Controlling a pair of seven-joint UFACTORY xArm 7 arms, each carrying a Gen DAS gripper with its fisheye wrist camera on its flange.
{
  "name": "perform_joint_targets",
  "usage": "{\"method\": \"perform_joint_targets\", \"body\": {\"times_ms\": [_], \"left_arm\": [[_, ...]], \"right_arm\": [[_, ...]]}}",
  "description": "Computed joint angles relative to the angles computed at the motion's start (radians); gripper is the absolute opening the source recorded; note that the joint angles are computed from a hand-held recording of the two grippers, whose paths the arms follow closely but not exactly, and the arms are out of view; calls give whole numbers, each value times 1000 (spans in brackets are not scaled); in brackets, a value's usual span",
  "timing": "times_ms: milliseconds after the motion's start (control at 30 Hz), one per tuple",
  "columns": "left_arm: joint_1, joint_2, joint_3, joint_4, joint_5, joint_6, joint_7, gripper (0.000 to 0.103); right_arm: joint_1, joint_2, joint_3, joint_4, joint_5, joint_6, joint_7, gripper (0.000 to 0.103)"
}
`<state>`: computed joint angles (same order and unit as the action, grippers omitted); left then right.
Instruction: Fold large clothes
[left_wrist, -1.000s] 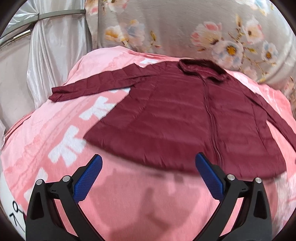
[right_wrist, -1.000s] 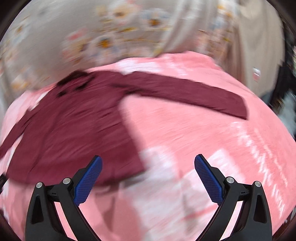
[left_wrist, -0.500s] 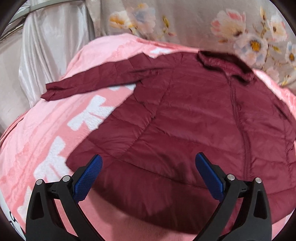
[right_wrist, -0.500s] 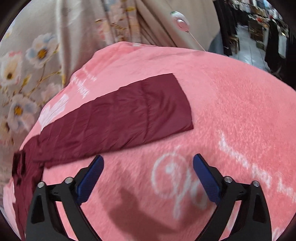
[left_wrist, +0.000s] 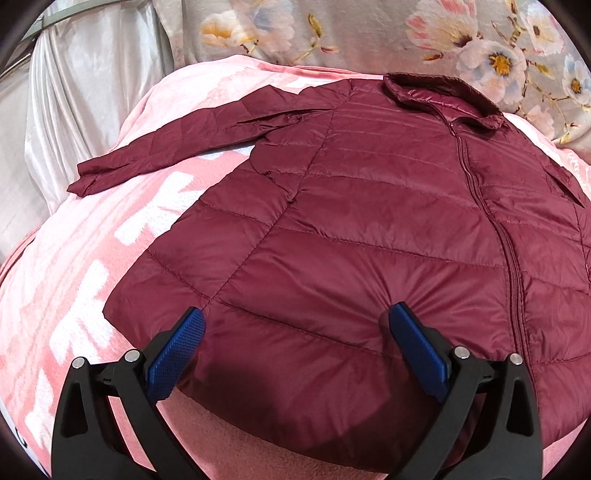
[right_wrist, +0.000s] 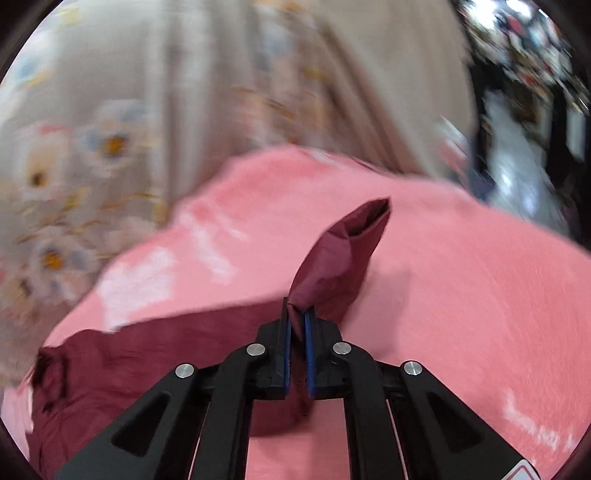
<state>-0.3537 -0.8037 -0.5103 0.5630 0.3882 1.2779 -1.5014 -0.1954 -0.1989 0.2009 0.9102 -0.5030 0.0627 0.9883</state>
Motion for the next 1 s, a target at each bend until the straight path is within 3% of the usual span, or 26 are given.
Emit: {"method": "perform_joint_targets", "body": {"times_ms": [33,133,167,267,333,400,533,667,767,833,867,900,967,1000], "left_arm": [[1,-1,-2,-3,1,-3,-6,98],[0,-8,-3,-12,3,-12,-18,98],[-2,-13,-3,-17,3,-16,-20,98],[-9,-33,0,-34,1,-30,-27,98],[-8,-42,0,-42,1,-40,-29,98],[-7,-46,-3,-45,1,-45,-31,98],[-6,-53,-4,-52,1,-59,-30,98],[-11,-80,1,-73,-3,-84,-32,98],[-25,-138,14,-109,-10,-126,-33,98],[-37,-209,36,-141,-15,-166,-22,98],[-38,-248,52,-152,-19,-182,-8,98],[-33,-289,68,-159,-19,-197,8,98],[9,-359,100,-153,3,-234,53,98],[38,-369,128,-144,18,-268,86,98]], "right_arm": [[44,5,-4,30,21,-13,-42,7],[284,66,-38,162,179,-45,-295,6],[325,90,-29,195,208,-50,-350,6],[490,211,18,333,381,-40,-610,6],[539,312,89,432,483,-9,-762,6],[632,418,91,528,456,30,-800,6],[726,580,139,666,497,137,-906,6],[858,698,95,766,459,240,-942,11],[880,698,103,760,481,270,-991,16],[817,599,150,616,554,161,-1041,37],[754,541,203,532,624,86,-1086,61],[704,500,241,473,682,30,-1119,73],[570,401,328,340,816,-82,-1182,74],[551,379,320,320,837,-79,-1182,74]]}}
